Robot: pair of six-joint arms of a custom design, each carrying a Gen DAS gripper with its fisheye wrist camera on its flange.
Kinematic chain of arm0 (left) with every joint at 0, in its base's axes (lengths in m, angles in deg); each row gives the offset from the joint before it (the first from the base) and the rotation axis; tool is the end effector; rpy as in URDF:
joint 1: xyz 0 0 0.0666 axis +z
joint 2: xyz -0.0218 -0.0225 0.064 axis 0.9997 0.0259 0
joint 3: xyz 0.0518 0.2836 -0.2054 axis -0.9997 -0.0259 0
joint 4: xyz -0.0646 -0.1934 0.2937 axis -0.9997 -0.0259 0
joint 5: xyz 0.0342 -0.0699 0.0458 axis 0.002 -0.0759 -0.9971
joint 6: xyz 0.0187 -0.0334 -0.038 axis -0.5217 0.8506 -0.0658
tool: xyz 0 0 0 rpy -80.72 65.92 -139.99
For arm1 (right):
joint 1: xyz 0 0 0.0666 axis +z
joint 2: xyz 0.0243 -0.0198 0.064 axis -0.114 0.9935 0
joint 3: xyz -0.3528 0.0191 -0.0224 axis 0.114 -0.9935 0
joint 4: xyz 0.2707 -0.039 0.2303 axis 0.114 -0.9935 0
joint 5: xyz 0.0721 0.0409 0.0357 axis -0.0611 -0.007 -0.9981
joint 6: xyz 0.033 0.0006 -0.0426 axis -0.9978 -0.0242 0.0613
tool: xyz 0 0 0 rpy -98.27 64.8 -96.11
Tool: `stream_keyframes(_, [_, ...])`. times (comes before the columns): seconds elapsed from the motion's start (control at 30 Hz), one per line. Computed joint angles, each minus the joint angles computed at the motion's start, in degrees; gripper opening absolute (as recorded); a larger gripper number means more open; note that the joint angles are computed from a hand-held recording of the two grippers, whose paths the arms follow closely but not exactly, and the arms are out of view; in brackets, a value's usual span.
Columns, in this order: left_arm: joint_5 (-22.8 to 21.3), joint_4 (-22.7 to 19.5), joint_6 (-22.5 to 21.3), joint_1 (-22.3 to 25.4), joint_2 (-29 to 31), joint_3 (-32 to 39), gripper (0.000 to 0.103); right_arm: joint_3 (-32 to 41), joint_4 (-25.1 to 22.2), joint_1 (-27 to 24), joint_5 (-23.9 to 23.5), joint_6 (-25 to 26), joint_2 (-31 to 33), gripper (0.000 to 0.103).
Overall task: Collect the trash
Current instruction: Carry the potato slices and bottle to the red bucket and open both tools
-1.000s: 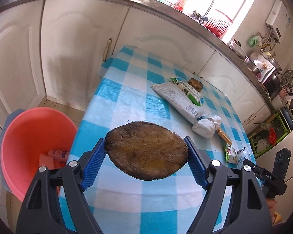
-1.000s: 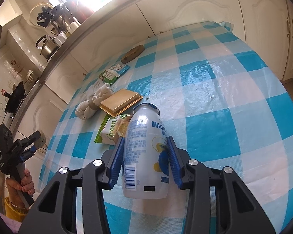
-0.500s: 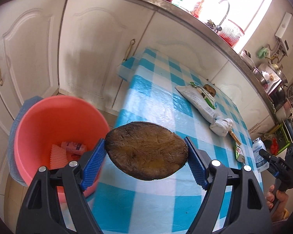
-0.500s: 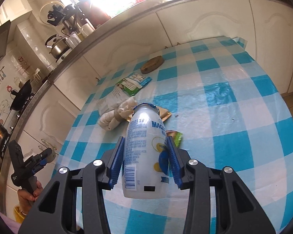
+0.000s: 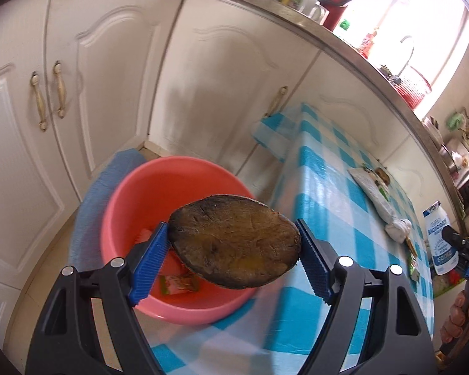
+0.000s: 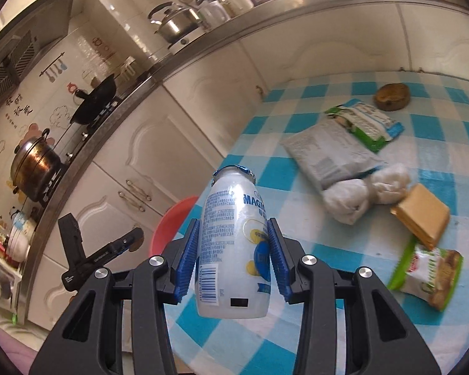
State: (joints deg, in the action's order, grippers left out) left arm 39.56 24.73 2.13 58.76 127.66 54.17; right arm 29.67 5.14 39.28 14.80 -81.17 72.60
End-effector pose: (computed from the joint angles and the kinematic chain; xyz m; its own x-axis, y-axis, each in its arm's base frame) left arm 0.3837 -0.2267 0.3026 -0.7947 -0.0031 -0.6069 0.2978 0.8693 -0.3944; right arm 0.2371 0.2261 0.3737 -0.6672 0.4384 -0.6022 0.1104 0.8577 0.5021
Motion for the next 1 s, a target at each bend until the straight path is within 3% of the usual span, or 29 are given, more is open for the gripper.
stream_keyframes(0.23, [-1.75,0.40,0.12,2.45,1.66,-0.47,0.079,11.35,4.50,-2.04,-10.12,8.39,14.81,0.044])
stream_keyframes(0.5, [-2.60,0.27,-0.86,2.34,3.16,-0.34,0.079,23.57,3.00,-2.40,-15.79,14.00,28.06,0.044])
stream_keyframes(0.8, [-2.99,-0.95,-2.10,1.89,6.27,0.90,0.079,27.51,3.09,-3.75,-19.76,13.38,34.05,0.046])
stream_keyframes(0.93, [-2.85,-3.57,-2.50,1.57,8.09,1.91,0.081,28.43,3.92,-3.97,-19.57,12.54,35.52,0.060])
stream_keyframes(1.0, [-3.13,-2.94,-2.35,1.73,7.71,1.03,0.081,28.08,4.47,-3.79,-18.46,12.72,35.21,0.067])
